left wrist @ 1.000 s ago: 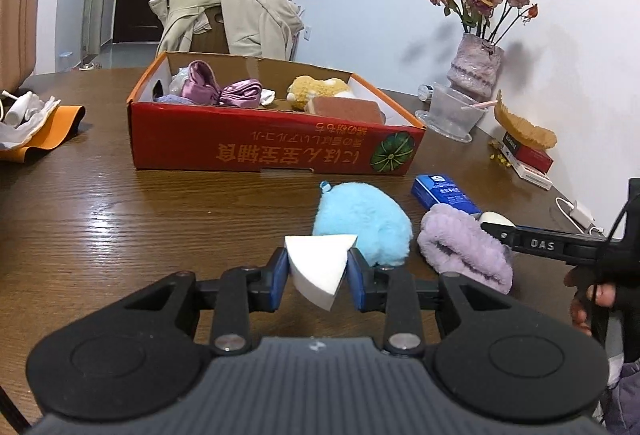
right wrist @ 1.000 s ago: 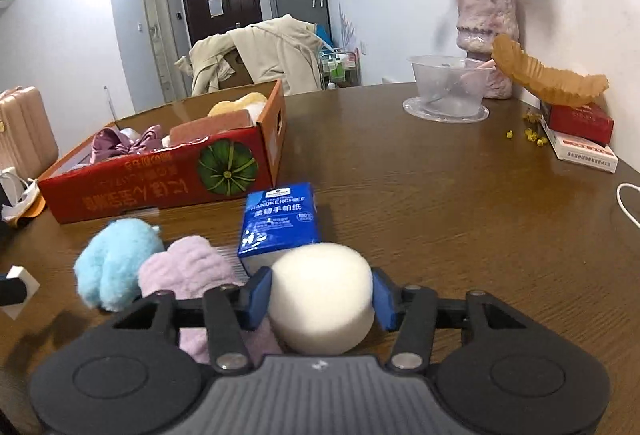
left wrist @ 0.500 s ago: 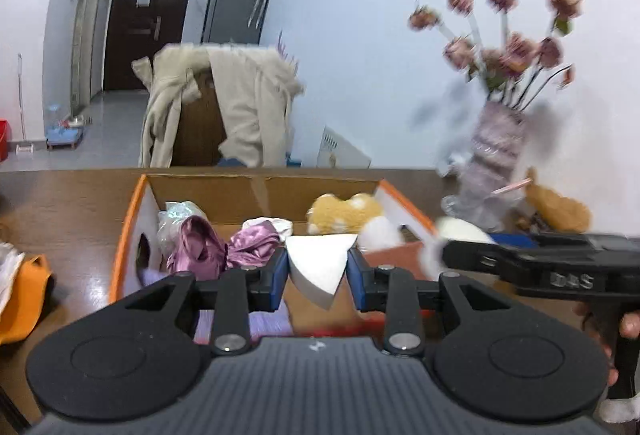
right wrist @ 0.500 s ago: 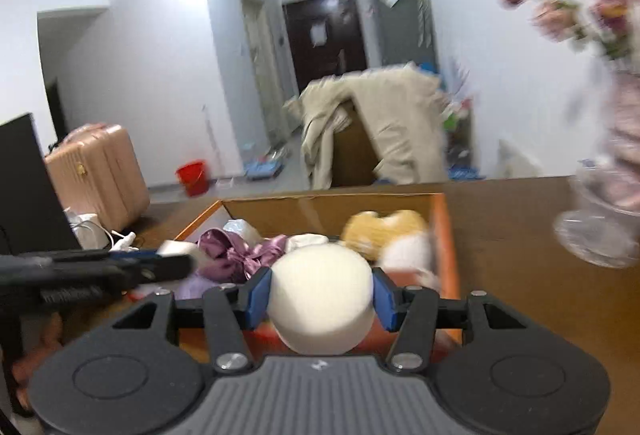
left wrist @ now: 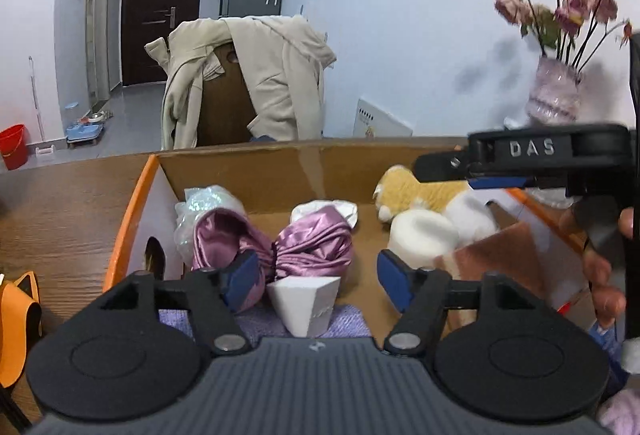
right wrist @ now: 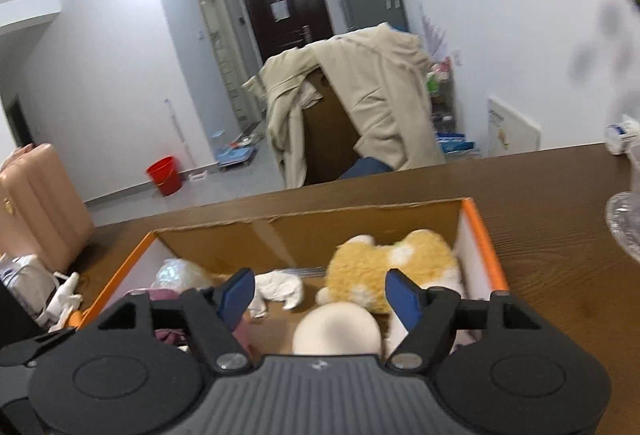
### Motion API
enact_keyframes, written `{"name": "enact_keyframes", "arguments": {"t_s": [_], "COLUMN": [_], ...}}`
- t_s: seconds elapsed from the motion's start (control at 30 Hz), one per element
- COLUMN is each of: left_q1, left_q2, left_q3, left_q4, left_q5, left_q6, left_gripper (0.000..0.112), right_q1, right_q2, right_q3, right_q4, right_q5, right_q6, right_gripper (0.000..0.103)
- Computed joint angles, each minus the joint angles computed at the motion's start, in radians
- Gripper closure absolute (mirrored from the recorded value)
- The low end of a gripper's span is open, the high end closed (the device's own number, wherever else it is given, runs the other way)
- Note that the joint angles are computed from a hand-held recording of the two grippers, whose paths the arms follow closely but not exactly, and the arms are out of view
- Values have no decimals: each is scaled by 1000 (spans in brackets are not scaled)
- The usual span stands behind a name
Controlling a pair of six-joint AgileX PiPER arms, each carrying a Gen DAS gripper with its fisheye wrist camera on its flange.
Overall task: Organize soft objects
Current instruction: 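Lower both white sponges into the box and open both grippers, then move both grippers back toward the lilac towel on the table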
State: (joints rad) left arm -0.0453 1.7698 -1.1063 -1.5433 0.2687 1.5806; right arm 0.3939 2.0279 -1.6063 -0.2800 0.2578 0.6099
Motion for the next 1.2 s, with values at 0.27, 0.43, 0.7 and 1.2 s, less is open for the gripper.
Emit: {"name": "enact_keyframes", "arguments": {"t_s": [0.27,0.43,0.7,1.2], "left_q1": [-12,-31,36,663], "left_q2": [-128,-320,-713,-1173], "left_q3": [75,216,519,843], "left_q4": [-78,-95,21,354], "left_q5": [-5,3,54,632], "left_q6": [56,83,2,-162], "left_gripper": [38,31,24,22], "right_q1": [63,141,474,1099], "right_q2": [-286,-540,-851,-876], "right_q3": [274,520,890,1158], "right_q4": [-450,-703,-1082,-1036], "right_q5": [37,84,355,826], "right_q6": [385,589,1055,1472], "right_gripper": [27,19,15,14]}}
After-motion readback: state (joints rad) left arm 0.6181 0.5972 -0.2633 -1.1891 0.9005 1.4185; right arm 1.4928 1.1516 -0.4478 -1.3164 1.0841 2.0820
